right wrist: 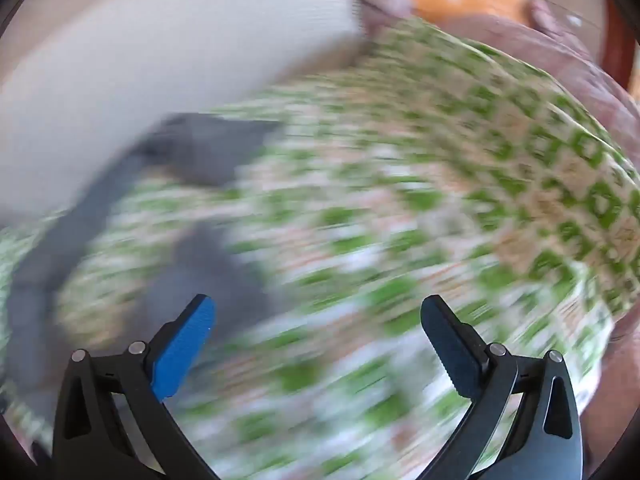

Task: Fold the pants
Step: 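Position both open grippers above the grey sweatpants legs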

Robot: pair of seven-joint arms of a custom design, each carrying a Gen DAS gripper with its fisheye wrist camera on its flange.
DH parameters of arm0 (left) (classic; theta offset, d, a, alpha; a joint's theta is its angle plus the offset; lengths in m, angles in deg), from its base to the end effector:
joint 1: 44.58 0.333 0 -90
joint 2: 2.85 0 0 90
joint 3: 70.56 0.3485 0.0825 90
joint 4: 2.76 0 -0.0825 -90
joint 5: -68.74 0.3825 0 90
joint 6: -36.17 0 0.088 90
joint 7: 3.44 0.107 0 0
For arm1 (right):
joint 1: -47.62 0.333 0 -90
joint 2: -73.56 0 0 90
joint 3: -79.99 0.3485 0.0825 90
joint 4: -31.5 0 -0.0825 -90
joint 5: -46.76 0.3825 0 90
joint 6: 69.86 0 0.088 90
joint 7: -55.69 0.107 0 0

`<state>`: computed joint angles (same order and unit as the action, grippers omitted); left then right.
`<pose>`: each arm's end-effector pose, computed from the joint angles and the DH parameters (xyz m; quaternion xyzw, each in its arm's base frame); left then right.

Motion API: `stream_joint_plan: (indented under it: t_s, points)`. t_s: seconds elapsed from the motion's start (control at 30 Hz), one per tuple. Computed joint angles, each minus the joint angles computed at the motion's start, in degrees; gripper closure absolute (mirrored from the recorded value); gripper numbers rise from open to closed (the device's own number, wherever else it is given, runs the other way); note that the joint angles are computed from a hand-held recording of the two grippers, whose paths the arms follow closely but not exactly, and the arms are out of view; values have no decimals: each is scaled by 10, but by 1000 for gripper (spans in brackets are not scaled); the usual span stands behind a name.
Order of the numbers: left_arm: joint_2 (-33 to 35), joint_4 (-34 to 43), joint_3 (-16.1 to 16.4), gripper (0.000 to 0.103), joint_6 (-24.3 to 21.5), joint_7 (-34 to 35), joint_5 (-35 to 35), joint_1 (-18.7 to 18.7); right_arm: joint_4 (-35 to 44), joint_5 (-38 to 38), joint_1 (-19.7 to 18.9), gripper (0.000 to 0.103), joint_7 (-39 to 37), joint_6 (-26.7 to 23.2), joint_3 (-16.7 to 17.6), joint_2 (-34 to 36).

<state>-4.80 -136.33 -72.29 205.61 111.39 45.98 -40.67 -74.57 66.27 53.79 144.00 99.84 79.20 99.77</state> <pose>0.5416 0.0464 0.4573 -0.6571 0.6767 -0.2484 0.2205 0.6977 0.0444 0.3787 -0.6027 0.7281 -0.1585 0.2853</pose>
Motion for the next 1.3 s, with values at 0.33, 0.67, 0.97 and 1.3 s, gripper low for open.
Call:
stream_joint_plan:
  t_s: [0.33,0.67,0.97,1.3]
  points:
    - [-22,-16,5,17,23,-25,35,-15,-97,143,-44,0,-245,30,195,-96]
    - [-28,-15,26,17,7,21,-29,-39,-85,182,36,0,-298,-14,138,-103]
    - [-31,-10,22,17,-3,18,-26,-37,-74,226,56,0,-359,-27,126,-106]
    - [-26,1,20,17,-17,28,-39,-34,-71,240,71,0,-388,-36,115,-108]
